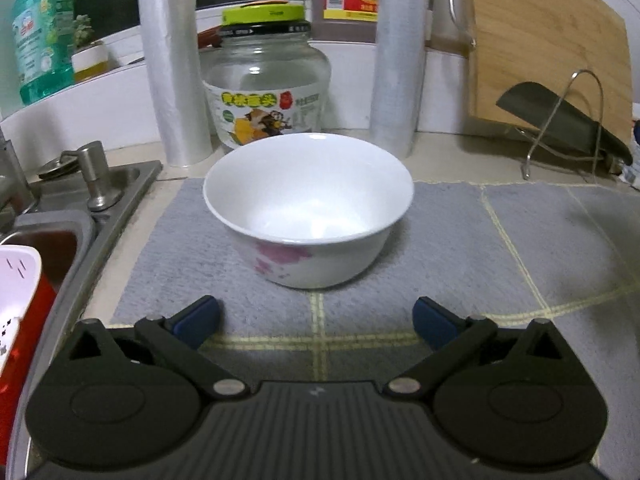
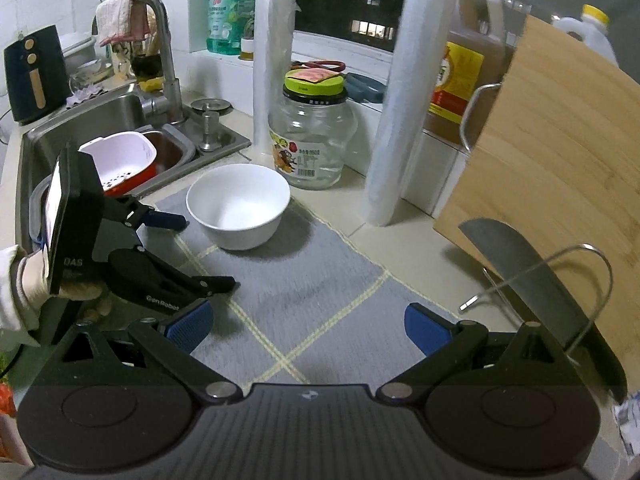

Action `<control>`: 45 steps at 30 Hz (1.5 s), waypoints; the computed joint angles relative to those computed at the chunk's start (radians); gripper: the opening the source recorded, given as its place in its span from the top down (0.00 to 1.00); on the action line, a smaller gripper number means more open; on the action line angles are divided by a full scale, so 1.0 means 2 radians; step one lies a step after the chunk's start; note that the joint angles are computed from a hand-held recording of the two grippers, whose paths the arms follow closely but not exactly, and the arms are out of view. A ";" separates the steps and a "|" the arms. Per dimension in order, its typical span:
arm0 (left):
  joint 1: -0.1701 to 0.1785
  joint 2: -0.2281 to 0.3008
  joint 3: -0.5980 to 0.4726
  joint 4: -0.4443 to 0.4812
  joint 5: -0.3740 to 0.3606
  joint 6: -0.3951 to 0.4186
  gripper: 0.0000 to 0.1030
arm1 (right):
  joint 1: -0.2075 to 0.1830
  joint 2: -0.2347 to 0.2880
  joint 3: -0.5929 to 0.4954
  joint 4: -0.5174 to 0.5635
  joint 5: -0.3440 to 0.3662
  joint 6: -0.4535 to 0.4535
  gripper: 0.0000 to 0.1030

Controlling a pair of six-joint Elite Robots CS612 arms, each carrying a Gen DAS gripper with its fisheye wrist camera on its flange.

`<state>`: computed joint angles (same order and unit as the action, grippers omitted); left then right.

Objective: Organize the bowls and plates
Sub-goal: 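Move the left tool to the pink-flowered white bowl by the glass jar, then close the left tool on the pink-flowered bowl while the right tool grips its rim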

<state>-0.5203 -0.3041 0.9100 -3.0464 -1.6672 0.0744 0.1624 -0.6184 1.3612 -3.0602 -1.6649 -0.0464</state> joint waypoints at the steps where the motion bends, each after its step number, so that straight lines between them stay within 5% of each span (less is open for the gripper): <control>1: 0.000 0.001 -0.001 -0.001 -0.001 0.000 0.00 | 0.000 0.003 -0.007 0.004 0.002 -0.003 0.00; 12: 0.001 0.006 -0.011 -0.003 -0.002 0.002 0.01 | -0.007 0.045 -0.093 0.060 0.054 -0.010 0.00; 19: 0.001 0.009 -0.008 -0.057 0.005 0.006 0.01 | -0.014 0.071 -0.139 0.081 0.101 0.000 0.00; 28: 0.001 0.020 -0.027 -0.067 0.001 0.014 0.01 | -0.018 0.105 -0.204 0.113 0.137 -0.010 0.01; 45: 0.007 0.029 -0.046 -0.065 -0.032 0.006 0.09 | -0.020 0.156 -0.298 0.181 0.155 -0.022 0.28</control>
<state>-0.5059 -0.2469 0.8173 -3.1762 -1.7321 0.0855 0.1222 -0.3066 0.7643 -2.6975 -1.3543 -0.0898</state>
